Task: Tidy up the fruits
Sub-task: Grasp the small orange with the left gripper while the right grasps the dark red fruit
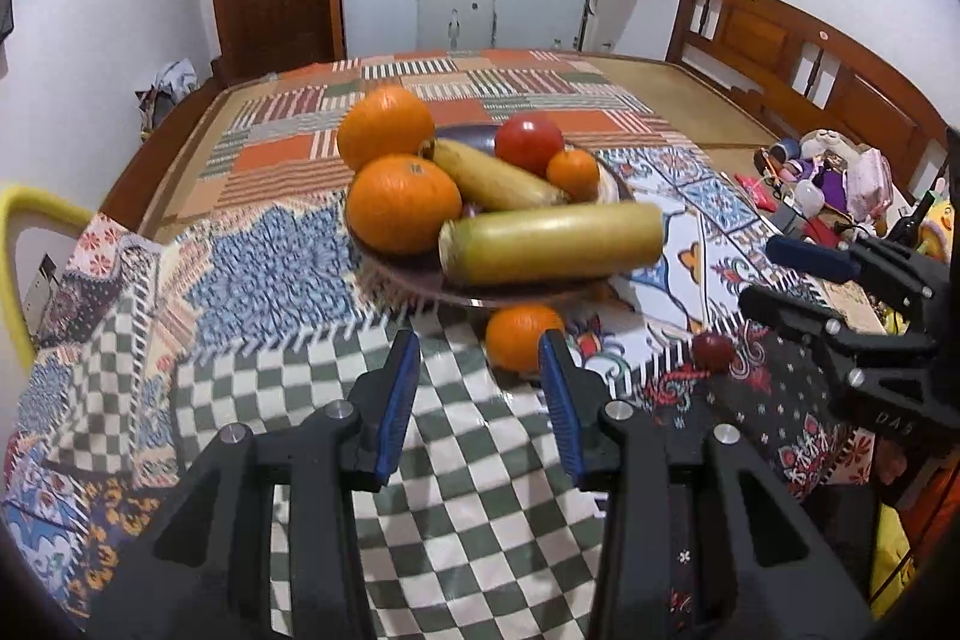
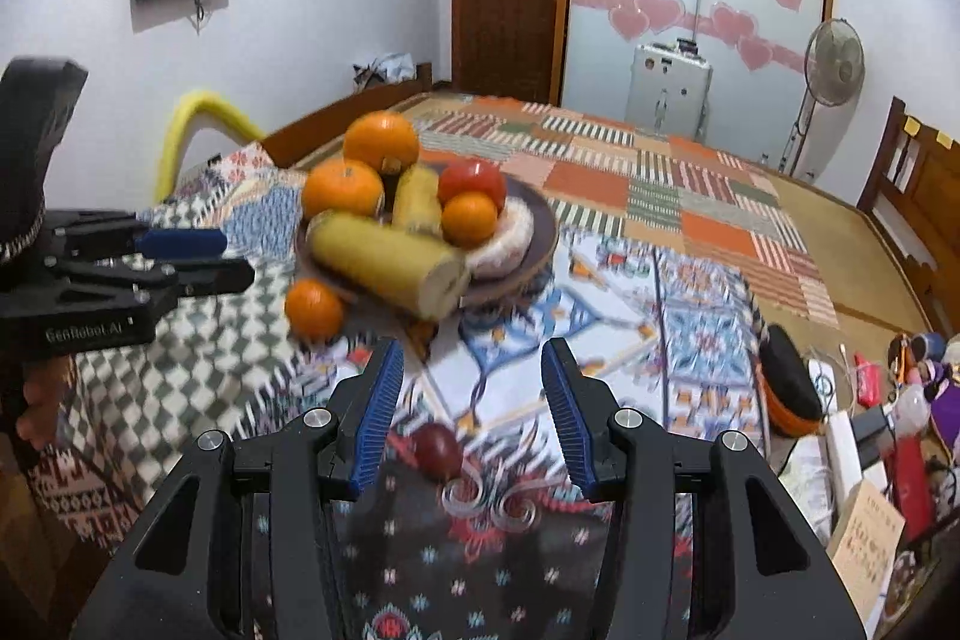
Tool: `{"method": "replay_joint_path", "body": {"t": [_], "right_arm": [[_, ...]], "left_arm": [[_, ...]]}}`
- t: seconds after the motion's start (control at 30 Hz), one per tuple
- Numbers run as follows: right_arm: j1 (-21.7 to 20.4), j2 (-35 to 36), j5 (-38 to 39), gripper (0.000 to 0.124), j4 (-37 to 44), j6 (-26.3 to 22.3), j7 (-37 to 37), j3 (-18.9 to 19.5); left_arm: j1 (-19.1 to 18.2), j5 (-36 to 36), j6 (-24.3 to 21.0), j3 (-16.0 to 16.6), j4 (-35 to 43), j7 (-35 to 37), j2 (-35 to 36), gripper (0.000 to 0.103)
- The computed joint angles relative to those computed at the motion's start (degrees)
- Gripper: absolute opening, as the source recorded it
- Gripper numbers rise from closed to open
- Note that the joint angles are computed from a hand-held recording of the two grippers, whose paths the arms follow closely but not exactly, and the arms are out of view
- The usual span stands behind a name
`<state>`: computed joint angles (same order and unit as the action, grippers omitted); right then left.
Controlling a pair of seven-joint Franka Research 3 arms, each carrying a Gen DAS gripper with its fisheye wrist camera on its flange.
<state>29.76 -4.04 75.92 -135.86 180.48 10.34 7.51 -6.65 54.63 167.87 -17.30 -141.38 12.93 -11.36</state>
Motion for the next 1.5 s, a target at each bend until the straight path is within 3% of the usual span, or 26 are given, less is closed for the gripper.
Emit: {"method": "replay_joint_path", "body": {"t": [0.13,0.3,0.5,0.57,0.63,0.7,0.9,0.97,1.03,1.13,1.5], "right_arm": [[-0.6,0.5,-3.7,0.045,-1.8,-1.2,3.3,0.0],[-1.5,1.5,-6.9,0.045,-2.4,-3.4,6.4,0.0],[-1.8,2.0,-5.2,0.024,-1.9,-3.7,4.3,0.4],[-1.8,1.9,-3.8,0.017,-1.8,-4.2,2.7,0.5],[-1.7,2.0,-2.4,0.017,-1.8,-3.6,1.3,0.7],[-1.8,1.8,-1.4,0.017,-1.7,-3.7,0.5,0.7],[-2.5,1.6,1.1,0.017,-0.6,-4.4,-1.4,0.3],[-2.7,1.4,1.7,0.017,-0.3,-4.4,-1.6,0.2],[-2.9,1.4,1.8,0.017,0.0,-4.6,-1.7,0.1],[-3.2,1.4,2.4,0.017,0.4,-4.4,-2.0,0.0],[-3.7,2.2,5.0,0.017,4.0,-4.5,-4.2,0.2]], "left_arm": [[-0.5,-3.1,3.1,1.2,-1.0,2.1,1.4,0.041],[-0.6,-4.9,3.3,1.1,-0.9,3.6,2.8,0.041],[-1.5,-7.8,4.0,1.8,0.7,7.1,5.4,0.041],[-2.0,-7.6,3.3,1.8,1.8,7.8,6.3,0.044],[-2.7,-7.4,1.3,1.8,3.2,7.9,7.4,0.063],[-3.1,-5.7,0.0,2.1,4.7,6.2,8.6,0.064],[-4.6,-10.5,0.6,4.3,6.9,9.1,11.4,0.064],[-4.9,-11.4,0.5,4.7,7.5,9.8,12.1,0.063],[-5.3,-10.8,0.2,5.0,8.4,9.3,12.7,0.051],[-5.5,-10.8,1.8,5.5,7.8,10.1,12.4,0.041],[-4.6,-4.4,1.5,4.7,4.5,6.3,7.8,0.037]]}}
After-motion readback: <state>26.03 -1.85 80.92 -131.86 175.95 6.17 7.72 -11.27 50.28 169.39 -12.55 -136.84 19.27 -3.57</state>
